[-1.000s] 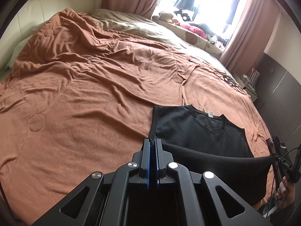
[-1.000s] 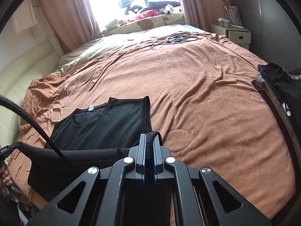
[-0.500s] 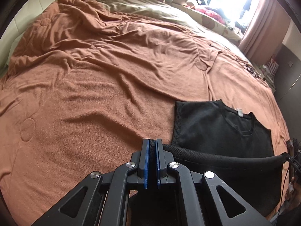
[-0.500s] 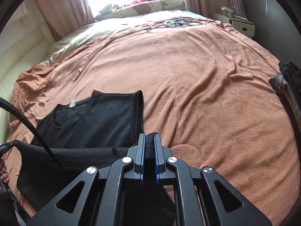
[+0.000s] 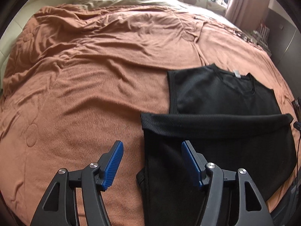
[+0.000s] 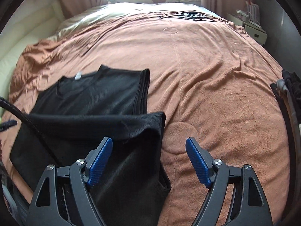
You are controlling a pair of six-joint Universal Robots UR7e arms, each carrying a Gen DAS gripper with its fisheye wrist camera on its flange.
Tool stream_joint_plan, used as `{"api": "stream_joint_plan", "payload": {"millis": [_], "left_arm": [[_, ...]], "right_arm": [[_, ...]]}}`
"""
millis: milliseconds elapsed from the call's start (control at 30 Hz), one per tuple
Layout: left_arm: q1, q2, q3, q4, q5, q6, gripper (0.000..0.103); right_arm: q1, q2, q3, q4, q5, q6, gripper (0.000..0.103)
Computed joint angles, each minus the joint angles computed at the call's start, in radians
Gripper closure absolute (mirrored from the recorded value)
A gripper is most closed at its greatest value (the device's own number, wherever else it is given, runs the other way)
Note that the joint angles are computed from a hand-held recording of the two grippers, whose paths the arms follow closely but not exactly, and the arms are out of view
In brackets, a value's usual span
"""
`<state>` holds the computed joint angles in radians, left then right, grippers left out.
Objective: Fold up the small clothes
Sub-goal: 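Open both grippers and release the folded hem onto the shirt, then grasp the folded edge with both grippers and fold it over the collar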
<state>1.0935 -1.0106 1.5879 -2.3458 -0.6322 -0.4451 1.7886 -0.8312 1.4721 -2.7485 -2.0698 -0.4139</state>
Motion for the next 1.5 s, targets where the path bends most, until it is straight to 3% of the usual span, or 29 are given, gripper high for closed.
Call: {"api": "stream_joint_plan", "payload": {"millis": [333, 433, 567, 767, 833, 967, 1133, 1300, 1500], "left_arm": [[0.039, 0.052, -0.071, 0.118, 0.017, -0.018, 0.041], [0.054, 0.079, -0.113, 0.111, 0.017, 0.015, 0.045], [0.067, 0.128, -0.184, 0.111, 0.060, 0.055, 0.058], [0.090, 0.187, -0.276, 0.062, 0.045, 0.153, 0.072], [0.099, 0.194, -0.295, 0.053, 0.015, 0.163, 0.081], [0.104, 0.193, -0.286, 0.018, -0.003, 0.172, 0.082], [0.109, 0.166, -0.256, -0.019, -0.047, 0.166, 0.091], [0.089, 0.149, -0.221, -0.084, 0.004, 0.197, 0.094], [0.065, 0.164, -0.247, -0.153, 0.046, 0.262, 0.095]], "right_arm": [[0.017, 0.104, -0.101, 0.034, -0.117, -0.047, 0.024], [0.017, 0.150, -0.157, 0.031, -0.144, -0.053, 0.036], [0.006, 0.194, -0.231, 0.070, -0.113, -0.038, 0.038], [0.002, 0.237, -0.301, 0.093, -0.086, -0.066, 0.054], [0.001, 0.246, -0.311, 0.087, -0.078, -0.083, 0.062], [-0.007, 0.249, -0.322, 0.098, -0.044, -0.091, 0.074], [-0.016, 0.222, -0.296, 0.077, -0.022, -0.087, 0.099], [-0.020, 0.183, -0.256, 0.048, 0.008, -0.074, 0.103], [-0.007, 0.185, -0.263, 0.010, -0.009, -0.089, 0.103]]}}
